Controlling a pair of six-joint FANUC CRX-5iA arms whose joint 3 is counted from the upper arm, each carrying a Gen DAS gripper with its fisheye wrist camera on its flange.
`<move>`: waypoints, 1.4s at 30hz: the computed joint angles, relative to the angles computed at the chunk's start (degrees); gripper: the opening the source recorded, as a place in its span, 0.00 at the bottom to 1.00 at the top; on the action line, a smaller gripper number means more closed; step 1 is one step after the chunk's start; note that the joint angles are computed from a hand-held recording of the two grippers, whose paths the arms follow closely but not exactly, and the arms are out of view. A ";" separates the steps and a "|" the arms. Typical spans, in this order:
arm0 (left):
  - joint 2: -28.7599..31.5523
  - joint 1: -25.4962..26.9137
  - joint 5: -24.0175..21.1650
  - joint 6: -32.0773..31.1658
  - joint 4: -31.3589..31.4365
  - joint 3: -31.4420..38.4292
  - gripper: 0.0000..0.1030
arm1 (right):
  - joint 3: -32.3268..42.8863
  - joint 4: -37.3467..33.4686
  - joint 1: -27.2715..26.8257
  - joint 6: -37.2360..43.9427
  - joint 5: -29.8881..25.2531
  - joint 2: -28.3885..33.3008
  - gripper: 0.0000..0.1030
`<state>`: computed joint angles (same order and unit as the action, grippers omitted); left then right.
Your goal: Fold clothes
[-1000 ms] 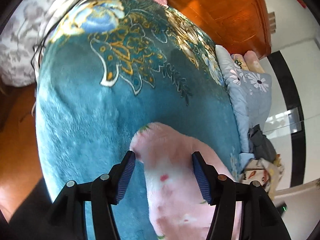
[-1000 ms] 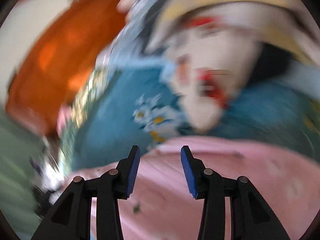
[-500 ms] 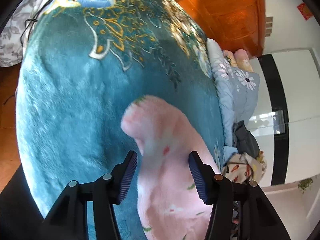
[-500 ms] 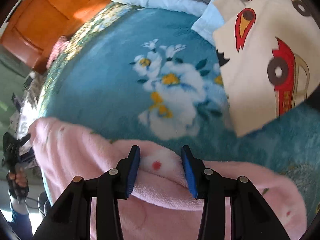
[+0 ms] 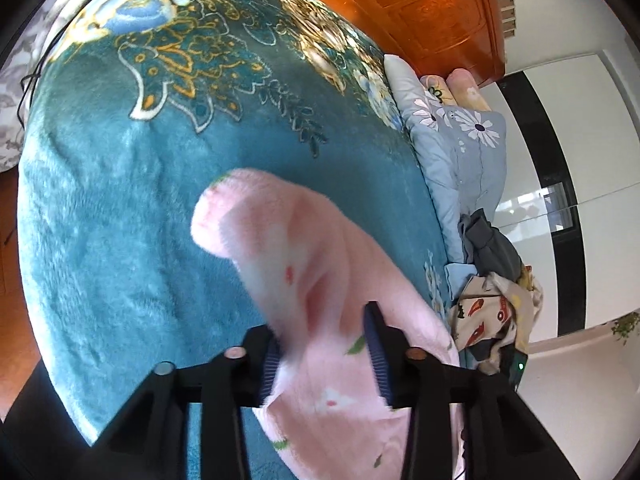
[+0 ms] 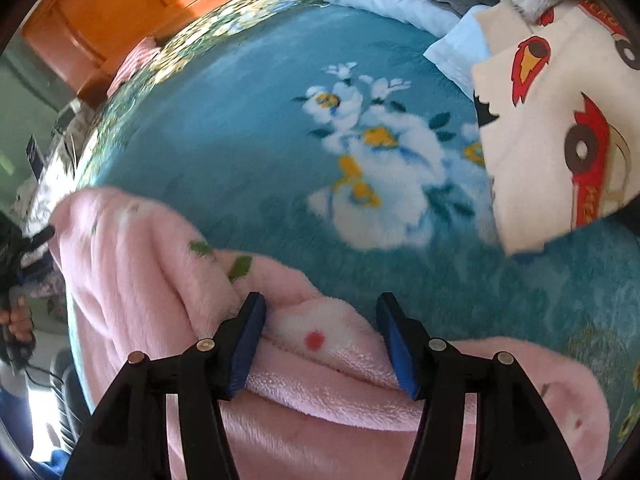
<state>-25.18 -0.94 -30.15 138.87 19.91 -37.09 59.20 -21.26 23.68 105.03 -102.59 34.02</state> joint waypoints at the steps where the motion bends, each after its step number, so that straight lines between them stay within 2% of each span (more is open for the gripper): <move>1: 0.29 -0.33 0.36 0.13 0.24 -0.08 0.27 | -1.83 0.27 0.08 0.02 1.10 -1.09 0.57; 3: 0.92 -1.06 0.94 0.23 0.39 0.08 0.19 | -3.34 0.63 0.55 -0.93 2.17 -1.92 0.45; 6: 1.90 -2.23 0.85 0.23 -1.03 1.78 0.10 | -4.91 2.42 2.07 -1.41 3.76 -2.90 0.33; 8: 2.69 -2.59 0.26 0.51 -2.61 3.53 0.07 | -5.89 3.96 3.20 -1.99 5.19 -3.62 0.13; 10: 3.43 -2.72 -0.71 0.97 -5.16 6.13 0.05 | -5.16 4.79 3.91 -3.11 6.70 -3.51 0.07; 14: 4.08 -3.35 -1.97 1.15 -12.26 12.99 0.04 | 0.04 2.12 2.24 -6.67 10.32 -3.06 0.06; 16: 2.76 -4.17 -0.42 1.19 -15.71 14.99 0.04 | 2.66 -0.48 0.58 -8.38 13.37 -3.57 0.06; 18: 1.32 -5.27 1.39 1.66 -18.67 15.82 0.04 | 1.77 -2.62 -0.82 -8.49 18.29 -6.07 0.02; 20: 0.00 -6.85 2.18 3.54 -22.06 15.88 0.05 | -1.43 -4.04 -2.10 -7.57 23.53 -9.82 0.02; 21: -0.50 -7.20 1.39 4.23 -22.36 15.07 0.04 | -2.52 -4.30 -2.48 -7.21 23.90 -10.84 0.02; 24: -1.59 -7.41 -2.14 6.10 -20.61 11.24 0.05 | -6.32 -2.97 -2.56 -5.15 21.87 -12.50 0.02; 25: -2.02 -6.81 -2.85 7.18 -18.30 8.74 0.05 | -7.87 -1.90 -2.26 -4.74 20.88 -12.75 0.02; 29: -4.33 -6.30 -0.44 9.76 -12.57 0.82 0.04 | -11.18 -4.31 -2.70 -5.39 17.45 -12.94 0.02; 32: -3.96 -6.98 -1.28 9.01 -11.41 -0.02 0.05 | -12.91 -5.35 -1.43 -4.51 16.76 -12.97 0.02; 36: -5.21 -6.45 -1.04 10.68 -12.90 0.12 0.07 | -15.65 -4.19 0.86 -4.04 16.82 -13.75 0.04; 37: -5.79 -5.91 -0.90 10.33 -12.43 -0.26 0.12 | -16.66 -3.91 1.16 -4.00 17.32 -14.26 0.08; 38: -6.47 -5.10 -0.76 9.32 -11.25 -0.92 0.23 | -17.51 -3.61 1.55 -4.11 17.83 -14.63 0.19; 40: -7.40 -3.10 -1.82 8.72 -10.40 -1.42 0.40 | -19.05 -3.77 1.52 -4.44 18.68 -15.46 0.33; 42: -8.48 -0.97 -0.65 7.48 -7.96 -3.23 0.42 | -20.01 -4.14 1.07 -4.86 19.09 -16.19 0.33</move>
<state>-33.66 -1.90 -30.80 146.35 11.95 -40.32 39.19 -25.40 24.75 100.17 -83.49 17.83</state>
